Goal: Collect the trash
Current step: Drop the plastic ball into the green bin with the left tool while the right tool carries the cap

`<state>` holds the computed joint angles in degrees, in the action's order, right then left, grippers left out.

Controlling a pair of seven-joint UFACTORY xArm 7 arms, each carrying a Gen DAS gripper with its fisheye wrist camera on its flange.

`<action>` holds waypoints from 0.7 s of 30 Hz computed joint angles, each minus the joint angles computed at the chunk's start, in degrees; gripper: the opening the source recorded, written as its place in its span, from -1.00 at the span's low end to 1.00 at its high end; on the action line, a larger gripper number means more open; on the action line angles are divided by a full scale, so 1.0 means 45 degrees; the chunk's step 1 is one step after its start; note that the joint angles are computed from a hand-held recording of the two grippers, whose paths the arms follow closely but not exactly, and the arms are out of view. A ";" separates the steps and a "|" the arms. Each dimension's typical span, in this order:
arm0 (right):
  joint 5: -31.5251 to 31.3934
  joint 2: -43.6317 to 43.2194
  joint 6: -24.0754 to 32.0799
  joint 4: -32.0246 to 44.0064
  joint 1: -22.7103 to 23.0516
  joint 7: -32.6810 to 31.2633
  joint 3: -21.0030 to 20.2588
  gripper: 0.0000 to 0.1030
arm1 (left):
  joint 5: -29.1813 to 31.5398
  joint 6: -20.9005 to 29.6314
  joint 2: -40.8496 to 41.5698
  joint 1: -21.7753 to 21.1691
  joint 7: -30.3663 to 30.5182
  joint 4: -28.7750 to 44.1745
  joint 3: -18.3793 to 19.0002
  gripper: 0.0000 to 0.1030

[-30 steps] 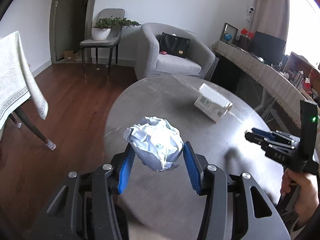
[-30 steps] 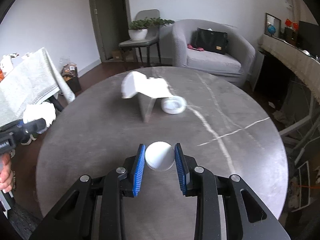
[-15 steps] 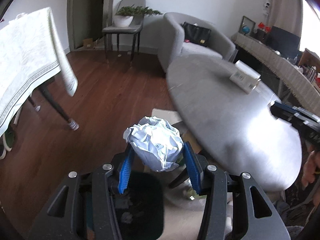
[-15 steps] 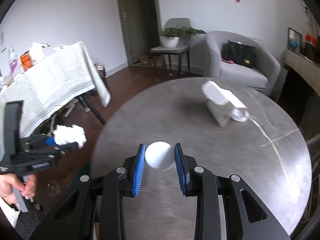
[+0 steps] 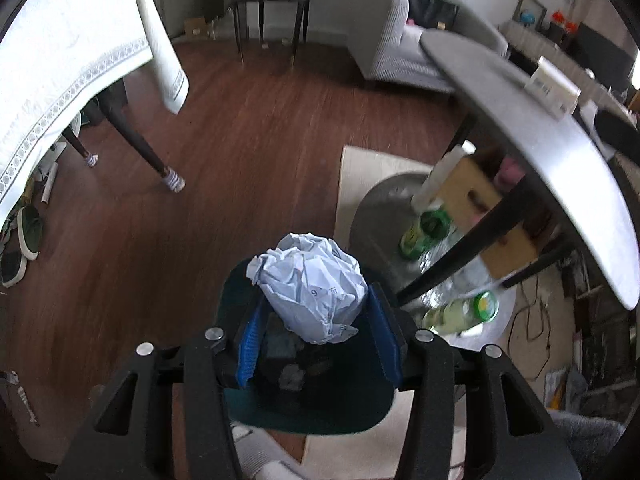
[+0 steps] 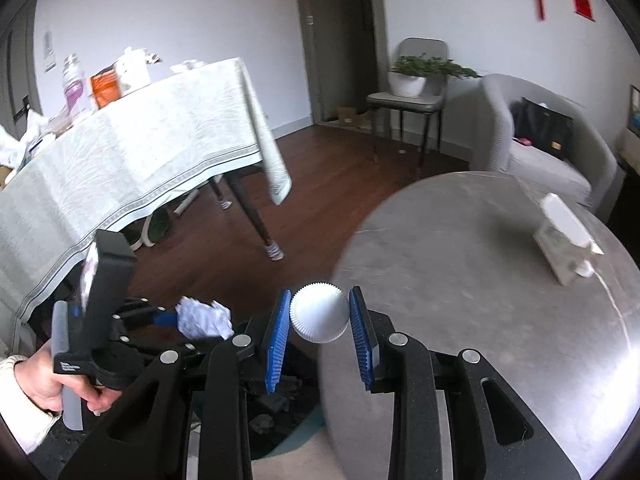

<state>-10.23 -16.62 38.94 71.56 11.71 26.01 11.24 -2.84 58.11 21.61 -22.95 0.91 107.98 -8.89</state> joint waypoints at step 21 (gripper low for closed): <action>-0.0184 0.3878 0.0769 0.2912 0.1755 -0.0250 0.0016 -0.42 | -0.0930 0.0356 -0.0672 0.1117 0.1673 -0.0962 0.0137 0.38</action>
